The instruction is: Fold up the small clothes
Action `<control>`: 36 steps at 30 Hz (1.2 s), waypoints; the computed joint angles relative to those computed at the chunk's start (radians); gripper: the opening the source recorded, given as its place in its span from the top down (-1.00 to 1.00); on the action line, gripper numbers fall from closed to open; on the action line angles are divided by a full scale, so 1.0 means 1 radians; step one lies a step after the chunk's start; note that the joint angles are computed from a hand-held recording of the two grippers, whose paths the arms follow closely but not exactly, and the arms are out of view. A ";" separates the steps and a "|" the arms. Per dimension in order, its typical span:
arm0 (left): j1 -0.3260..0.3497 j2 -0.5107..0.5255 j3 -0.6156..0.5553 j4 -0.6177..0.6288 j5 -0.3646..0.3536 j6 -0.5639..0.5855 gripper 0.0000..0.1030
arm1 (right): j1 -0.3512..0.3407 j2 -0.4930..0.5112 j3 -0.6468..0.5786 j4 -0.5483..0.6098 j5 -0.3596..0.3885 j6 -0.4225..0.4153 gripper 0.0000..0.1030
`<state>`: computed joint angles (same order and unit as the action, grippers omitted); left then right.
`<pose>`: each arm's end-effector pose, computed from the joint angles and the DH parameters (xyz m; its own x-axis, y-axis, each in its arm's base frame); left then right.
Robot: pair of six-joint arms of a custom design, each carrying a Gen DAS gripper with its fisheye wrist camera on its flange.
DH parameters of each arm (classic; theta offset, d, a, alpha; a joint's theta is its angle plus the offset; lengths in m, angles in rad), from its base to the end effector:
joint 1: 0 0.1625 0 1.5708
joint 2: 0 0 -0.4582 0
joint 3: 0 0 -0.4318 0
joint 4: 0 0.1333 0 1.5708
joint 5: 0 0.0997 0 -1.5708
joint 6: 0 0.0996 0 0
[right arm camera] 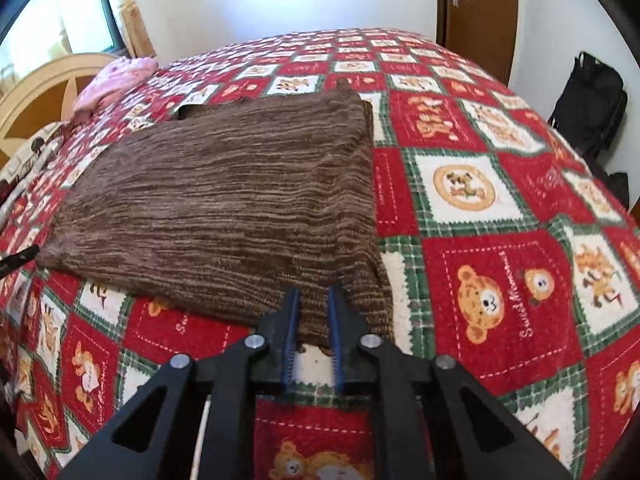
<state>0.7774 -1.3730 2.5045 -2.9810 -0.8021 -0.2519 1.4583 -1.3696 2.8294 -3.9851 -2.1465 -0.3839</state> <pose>-0.1354 -0.4174 0.1796 -0.7911 0.1982 -0.5787 0.5040 0.7473 -0.4330 0.0488 -0.2724 0.2154 -0.7509 0.2815 0.5974 -0.2333 0.7332 -0.6388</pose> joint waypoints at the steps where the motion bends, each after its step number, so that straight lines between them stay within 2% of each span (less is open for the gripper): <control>1: -0.011 -0.015 0.012 -0.007 0.015 0.003 0.77 | 0.025 -0.011 -0.006 0.021 -0.025 0.019 0.54; 3: -0.032 -0.042 0.038 -0.030 0.025 0.014 0.75 | 0.083 0.002 0.012 -0.024 -0.042 0.055 0.33; 4: -0.036 -0.048 0.045 -0.047 0.002 0.017 0.74 | 0.114 0.013 0.017 -0.062 -0.035 0.058 0.19; 5: -0.033 -0.053 0.048 -0.062 -0.032 0.021 0.64 | 0.142 0.025 0.013 -0.088 -0.033 0.052 0.16; 7: -0.026 -0.032 0.043 -0.102 -0.111 0.010 0.28 | 0.212 0.059 -0.008 -0.105 -0.055 0.052 0.16; 8: -0.022 -0.020 0.037 -0.119 -0.131 -0.001 0.02 | 0.253 0.075 -0.030 -0.077 -0.060 0.059 0.16; 9: -0.023 -0.011 0.043 -0.149 -0.157 -0.025 -0.10 | 0.274 0.090 -0.044 -0.052 -0.063 0.067 0.26; 10: -0.018 0.010 0.043 -0.186 -0.189 -0.045 -0.11 | 0.290 0.104 -0.063 -0.014 -0.063 0.075 0.51; 12: -0.024 0.028 0.042 -0.180 -0.201 -0.105 -0.11 | 0.322 0.162 -0.118 0.042 -0.074 0.084 0.65; 16: -0.013 0.031 0.053 -0.123 -0.230 -0.252 -0.11 | 0.344 0.282 -0.195 0.072 -0.048 0.096 0.65; 19: -0.009 0.034 0.086 -0.189 -0.270 -0.325 -0.11 | 0.335 0.374 -0.234 0.034 -0.042 0.080 0.65; 21: -0.003 0.039 0.083 -0.208 -0.316 -0.328 -0.11 | 0.304 0.395 -0.242 0.090 -0.025 0.110 0.64; 23: 0.012 0.046 0.070 -0.204 -0.359 -0.342 -0.11 | 0.292 0.398 -0.229 0.064 -0.003 0.109 0.64; 25: 0.019 0.064 0.067 -0.237 -0.390 -0.369 -0.11 | 0.284 0.371 -0.223 0.099 0.013 0.122 0.64; 28: 0.037 0.101 0.042 -0.262 -0.396 -0.374 -0.11 | 0.268 0.353 -0.207 0.103 0.044 0.140 0.64; 32: 0.071 0.143 0.023 -0.354 -0.396 -0.428 -0.11 | 0.288 0.382 -0.210 0.063 0.013 0.123 0.64; 36: 0.049 0.180 0.013 -0.400 -0.311 -0.468 -0.11 | 0.288 0.392 -0.213 0.049 0.013 0.120 0.64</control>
